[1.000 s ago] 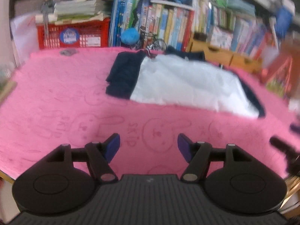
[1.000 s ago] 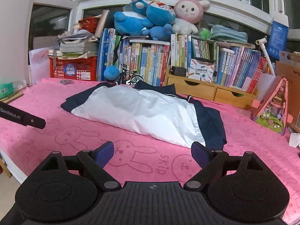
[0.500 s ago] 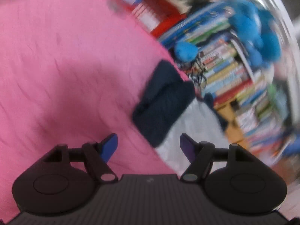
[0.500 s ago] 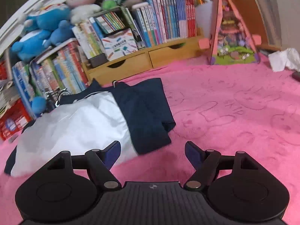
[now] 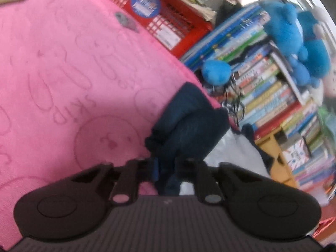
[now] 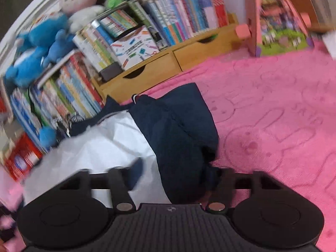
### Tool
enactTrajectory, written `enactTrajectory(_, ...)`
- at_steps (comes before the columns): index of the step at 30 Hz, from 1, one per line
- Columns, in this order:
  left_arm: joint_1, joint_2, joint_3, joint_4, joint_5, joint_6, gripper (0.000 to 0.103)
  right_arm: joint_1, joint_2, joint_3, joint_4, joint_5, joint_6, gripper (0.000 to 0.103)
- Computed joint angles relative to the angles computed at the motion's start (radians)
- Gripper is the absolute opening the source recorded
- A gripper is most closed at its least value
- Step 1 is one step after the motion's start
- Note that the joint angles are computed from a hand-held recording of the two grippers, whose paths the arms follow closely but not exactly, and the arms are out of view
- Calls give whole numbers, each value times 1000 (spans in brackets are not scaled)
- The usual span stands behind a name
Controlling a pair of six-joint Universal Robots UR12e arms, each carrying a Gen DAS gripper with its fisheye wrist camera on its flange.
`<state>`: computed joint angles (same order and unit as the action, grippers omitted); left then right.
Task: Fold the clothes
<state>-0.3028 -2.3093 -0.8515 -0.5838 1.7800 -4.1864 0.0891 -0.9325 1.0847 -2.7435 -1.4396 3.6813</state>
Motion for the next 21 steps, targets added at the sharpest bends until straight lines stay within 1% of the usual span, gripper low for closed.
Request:
enactTrajectory(1, 2, -1, 2, -2, -6, -9, 8, -6, 5, -6, 3, 23, 29, 23)
enactTrajectory(2, 1, -5, 18, -20, 5, 1, 7, -12, 9, -11, 5, 46, 58, 17)
enactTrajectory(3, -3, -11, 35, -35, 24, 16, 6, -16, 14, -20, 8, 62, 73, 15)
enactTrajectory(4, -8, -15, 50, -35, 45, 30, 6, -17, 19, -33, 14, 63, 57, 13)
enactTrajectory(6, -19, -20, 66, 4, 89, 62, 5, -15, 22, -53, 6, 58, 19, 12)
enactTrajectory(9, -35, 3, 39, 96, 144, 129, 5, -16, 4, -48, -46, 66, -13, 11)
enactTrajectory(12, -49, 64, -61, 198, 169, 189, 5, -13, -39, -4, -68, 62, -59, 11)
enactTrajectory(15, -58, 152, -211, 255, 169, 218, 5, -8, -115, 104, -86, 59, -76, 11)
enactTrajectory(16, -62, 185, -269, 264, 169, 243, 5, -8, -145, 151, -96, 63, -77, 11)
enactTrajectory(18, -65, 224, -339, 243, 160, 321, 8, -13, -201, 243, -103, 80, -99, 11)
enactTrajectory(19, -62, 238, -358, 198, 145, 326, 9, -16, -226, 283, -97, 89, -119, 12)
enactTrajectory(21, -57, 264, -392, 109, 117, 337, 15, -16, -253, 326, -49, 79, -172, 18)
